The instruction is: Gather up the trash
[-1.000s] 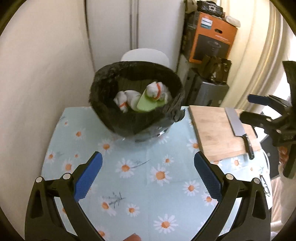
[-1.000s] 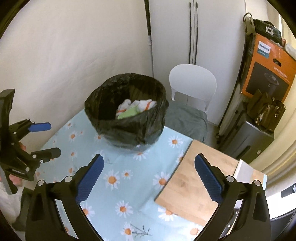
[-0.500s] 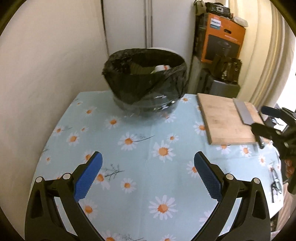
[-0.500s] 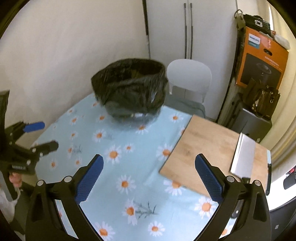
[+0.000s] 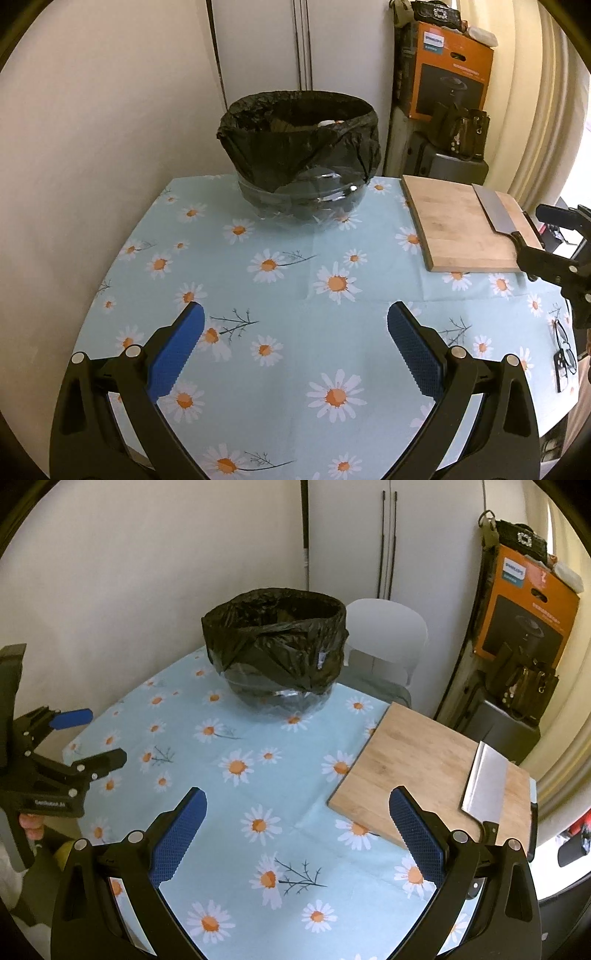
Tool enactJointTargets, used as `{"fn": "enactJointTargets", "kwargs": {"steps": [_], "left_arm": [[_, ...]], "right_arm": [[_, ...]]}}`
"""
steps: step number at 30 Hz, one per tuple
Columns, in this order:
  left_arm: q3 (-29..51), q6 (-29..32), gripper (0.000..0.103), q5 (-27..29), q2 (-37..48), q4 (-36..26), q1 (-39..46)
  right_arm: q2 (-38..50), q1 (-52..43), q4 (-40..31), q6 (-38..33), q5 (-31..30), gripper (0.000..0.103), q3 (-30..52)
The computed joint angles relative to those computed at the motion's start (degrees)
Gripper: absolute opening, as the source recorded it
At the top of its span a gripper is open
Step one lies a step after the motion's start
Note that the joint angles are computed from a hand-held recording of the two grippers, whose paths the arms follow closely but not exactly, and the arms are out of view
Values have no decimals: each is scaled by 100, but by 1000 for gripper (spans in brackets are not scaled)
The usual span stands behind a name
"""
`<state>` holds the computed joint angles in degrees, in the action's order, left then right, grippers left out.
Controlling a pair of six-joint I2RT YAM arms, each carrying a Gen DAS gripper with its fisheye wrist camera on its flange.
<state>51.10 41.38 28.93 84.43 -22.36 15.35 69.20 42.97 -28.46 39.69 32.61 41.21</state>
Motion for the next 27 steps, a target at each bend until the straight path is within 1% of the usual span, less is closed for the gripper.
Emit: {"fn": "enactJointTargets", "kwargs": {"steps": [7,9,17,21,24,27], "left_arm": [[-178,143,97,39,-58,90,106],[-168,132,97,17,-53,56,106],[-35,185,97,225,32,-155,260],[-51,198,97,88,86,-84,269],[-31,225,97,115,110,-119,337],[-51,252,97,107,98,-64,372]], "right_arm": [[268,196,-151,327,78,95,63],[306,251,-146,357,90,95,74],[361,376,-138,458,114,95,118],[391,368,-143,492,71,95,131],[382,399,-177,579,181,95,112],[364,357,-167,627,166,95,61]]}}
